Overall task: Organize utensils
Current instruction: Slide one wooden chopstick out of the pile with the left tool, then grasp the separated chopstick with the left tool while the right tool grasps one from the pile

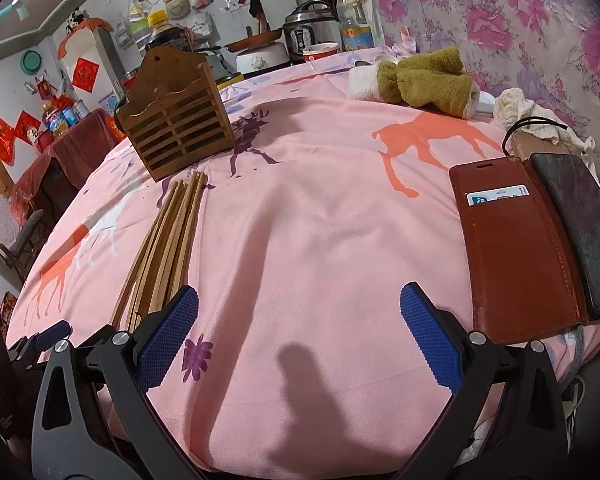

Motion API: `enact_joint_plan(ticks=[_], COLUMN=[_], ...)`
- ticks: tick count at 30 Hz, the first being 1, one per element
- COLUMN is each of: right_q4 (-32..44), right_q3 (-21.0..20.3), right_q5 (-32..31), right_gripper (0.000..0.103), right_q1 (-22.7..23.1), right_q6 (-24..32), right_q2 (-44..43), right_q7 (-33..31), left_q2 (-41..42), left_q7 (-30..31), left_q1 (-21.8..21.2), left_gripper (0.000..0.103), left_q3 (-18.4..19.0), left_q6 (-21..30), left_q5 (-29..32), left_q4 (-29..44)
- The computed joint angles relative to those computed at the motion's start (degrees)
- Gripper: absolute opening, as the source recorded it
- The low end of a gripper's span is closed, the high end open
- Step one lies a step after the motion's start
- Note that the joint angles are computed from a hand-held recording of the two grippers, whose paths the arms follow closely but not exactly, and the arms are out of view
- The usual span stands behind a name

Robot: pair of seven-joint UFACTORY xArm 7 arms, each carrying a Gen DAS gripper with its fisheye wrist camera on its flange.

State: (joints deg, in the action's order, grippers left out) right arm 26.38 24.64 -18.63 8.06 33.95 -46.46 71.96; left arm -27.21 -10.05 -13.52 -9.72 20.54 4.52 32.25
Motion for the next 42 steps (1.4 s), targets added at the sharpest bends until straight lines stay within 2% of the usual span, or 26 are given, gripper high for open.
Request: enact_joint_plan(ticks=[3,4,6,7,8,9,11,14,16,18,20,22,23,28,30,31,32,33,35,37,39,40,41,42], right_q4=[0.0,0.0,-0.1,0.0,0.0,0.0,0.0,-0.1,0.3,1.1,2.0,2.6,3.1,4.7,5.7,6.3,6.9,6.6,5.6,3.5,1.5,1.4,1.6,2.0], right_q3=[-0.1,-0.1,-0.1,-0.1,-0.1,-0.1,0.0,0.0,0.1,0.2,0.1,0.4,0.4,1.6,2.9,3.8,3.9,3.3,2.8,0.7,-2.2,-2.0,-1.4,-0.2], right_q5=[0.0,0.0,-0.1,-0.1,-0.1,-0.1,-0.3,-0.6,-1.4,-2.9,-4.4,-4.9,-4.9,-5.8,-7.1,-7.8,-8.1,-8.1,-8.4,-7.1,-5.0,-4.7,-4.9,-5.7], right_gripper=[0.097,0.097,0.097,0.097,0.097,0.097,0.097,0.097,0.097,0.094,0.086,0.077,0.072,0.066,0.064,0.062,0.055,0.051,0.048,0.047,0.047,0.047,0.048,0.047], right_q1=[0.1,0.1,0.0,0.0,0.0,0.0,-0.1,0.0,0.3,0.9,1.8,2.2,2.6,3.2,2.7,2.1,2.0,2.2,1.0,1.0,2.5,2.5,2.4,2.5], right_q6=[-0.2,-0.2,-0.1,-0.1,-0.1,-0.1,0.0,-0.2,-1.1,-2.6,-4.5,-5.3,-5.3,-6.7,-6.3,-5.7,-4.9,-4.7,-4.0,-4.9,-7.8,-8.5,-9.1,-9.6], right_q2=[0.2,0.2,0.2,0.2,0.2,0.2,0.1,-0.4,0.1,1.4,3.6,5.6,6.9,10.4,11.5,12.3,13.3,13.2,11.4,9.0,7.6,7.5,7.6,8.0], right_q7=[0.0,0.0,0.0,0.0,0.0,0.0,0.0,-0.3,-1.9,-5.1,-9.6,-12.2,-13.6,-16.4,-16.4,-16.0,-16.0,-15.5,-12.7,-10.6,-11.4,-11.9,-12.6,-13.7], left_q2=[1.0,1.4,1.8,1.5,1.3,0.8,-0.3,-1.0,-1.3,-1.2,-1.3,-1.5,-1.4,-1.0,-1.2,-1.2,-1.2,-1.3,-1.2,-1.3,-1.3,-1.3,-1.4,-1.3], left_q7=[-2.0,-1.9,2.3,3.7,3.6,4.2,4.8,2.5,3.7,3.7,2.0,-1.2,-2.0,-0.9,-0.9,-1.1,-1.2,-1.2,-1.3,-1.4,-1.7,-2.0,-2.5,-2.0], left_q1=[2.1,1.8,-3.0,-4.2,-3.6,-3.8,-3.6,0.8,0.4,1.2,3.5,7.6,8.1,5.4,5.7,6.1,6.2,6.3,6.1,6.2,6.7,7.0,7.6,6.9], left_gripper=[0.097,0.092,0.059,0.048,0.026,0.010,0.008,0.008,0.009,0.010,0.009,0.009,0.010,0.011,0.011,0.011,0.011,0.011,0.012,0.013,0.015,0.016,0.019,0.031], left_q3=[-2.7,-2.6,1.5,2.4,1.9,2.3,3.5,3.5,5.9,6.0,3.3,-1.4,-2.1,1.5,1.3,0.9,0.8,0.8,0.9,0.8,0.4,0.1,-0.4,0.4], left_q6=[-2.3,-3.3,-5.5,-6.0,-6.3,-6.4,-6.8,-6.4,-7.3,-7.8,-8.5,-9.7,-9.8,-11.3,-11.8,-11.9,-12.0,-12.1,-12.1,-12.1,-12.2,-12.2,-12.2,-12.3], left_q5=[3.3,3.5,0.1,-1.1,-1.0,-1.6,-3.2,-3.2,-4.9,-5.3,-3.9,-0.3,0.7,0.3,0.5,0.8,0.9,1.0,0.9,1.0,1.3,1.6,1.9,1.6], left_q4=[0.3,0.3,-0.3,-0.6,-0.8,-1.2,-2.2,-2.9,-3.5,-3.8,-4.0,-4.3,-4.3,-5.0,-5.4,-5.4,-5.5,-5.6,-5.6,-5.6,-5.6,-5.7,-5.7,-5.8])
